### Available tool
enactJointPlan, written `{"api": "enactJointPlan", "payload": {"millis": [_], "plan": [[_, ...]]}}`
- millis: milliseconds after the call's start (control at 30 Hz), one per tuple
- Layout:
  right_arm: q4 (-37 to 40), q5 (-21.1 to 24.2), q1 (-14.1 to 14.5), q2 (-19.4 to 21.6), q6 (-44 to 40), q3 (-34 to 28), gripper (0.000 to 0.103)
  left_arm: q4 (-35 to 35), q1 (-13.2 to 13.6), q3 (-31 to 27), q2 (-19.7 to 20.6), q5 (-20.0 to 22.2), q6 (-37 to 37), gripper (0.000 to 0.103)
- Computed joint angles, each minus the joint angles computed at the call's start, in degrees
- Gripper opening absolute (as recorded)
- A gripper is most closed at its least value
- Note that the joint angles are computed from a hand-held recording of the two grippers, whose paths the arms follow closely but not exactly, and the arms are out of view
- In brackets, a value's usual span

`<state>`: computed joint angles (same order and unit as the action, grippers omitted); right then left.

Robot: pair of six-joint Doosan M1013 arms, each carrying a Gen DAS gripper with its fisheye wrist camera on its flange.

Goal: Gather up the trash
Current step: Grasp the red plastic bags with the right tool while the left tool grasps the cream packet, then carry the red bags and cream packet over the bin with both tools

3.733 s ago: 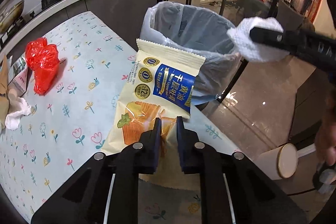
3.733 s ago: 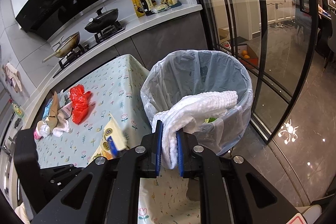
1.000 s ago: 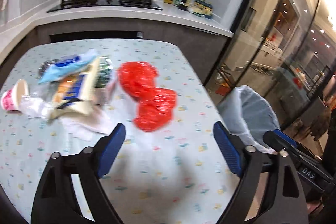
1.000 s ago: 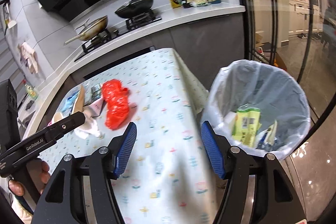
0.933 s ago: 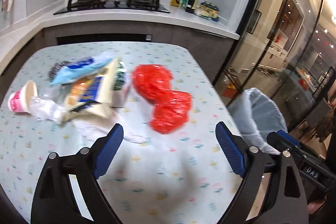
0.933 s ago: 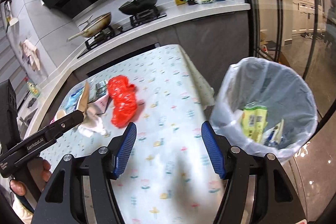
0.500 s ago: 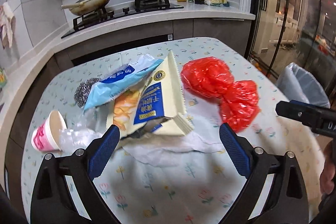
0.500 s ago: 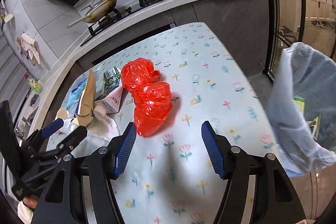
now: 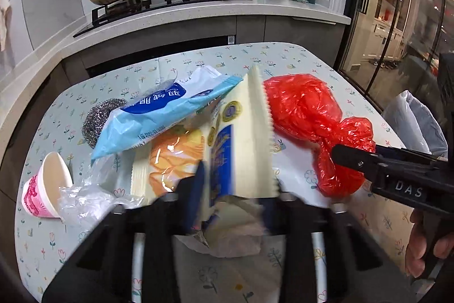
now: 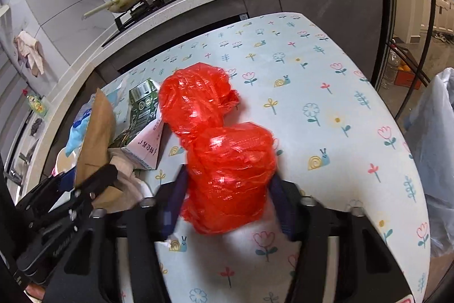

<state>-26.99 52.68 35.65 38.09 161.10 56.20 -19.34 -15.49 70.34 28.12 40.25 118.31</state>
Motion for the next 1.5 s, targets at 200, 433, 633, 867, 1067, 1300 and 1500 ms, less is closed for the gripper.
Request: {"api": "enactJointPlan", "payload": {"millis": [200,433,633,867,1067,1300,1500], "plan": [[-4.17,-1.7,1.16,-2.46,2.32,2.61,0.033,-4.32,0.63,0.81,-1.69,-0.37,0.79,0.006],[-13.09,-2.51,2.75,-7.62,10.06,7.45,0.032,-11.84,0.6,1.96,-5.09,0.58,4.65,0.005],[-20.31,-0.85,4.04,-12.66,16.58,12.55,0.032,-18.12,-0.77,2.56,-7.8,1.99,8.35,0.005],[-26.65,2.5,5.0,-18.88,24.29,20.0,0.032,-21.97,-4.09,3.28,-9.75,2.71,10.63,0.005],[-29.21,6.62,5.52,-24.04,29.78,26.59,0.032,-25.68,-7.35,3.49,-10.21,4.29,12.03,0.005],[-29.2,10.01,5.09,-28.1,33.83,32.41,0.032,-26.63,-11.14,1.77,-8.55,7.46,10.86,0.005],[-27.88,10.77,4.06,-30.04,35.37,35.84,0.032,-26.41,-14.23,0.67,-7.18,8.71,10.68,0.005]]}}
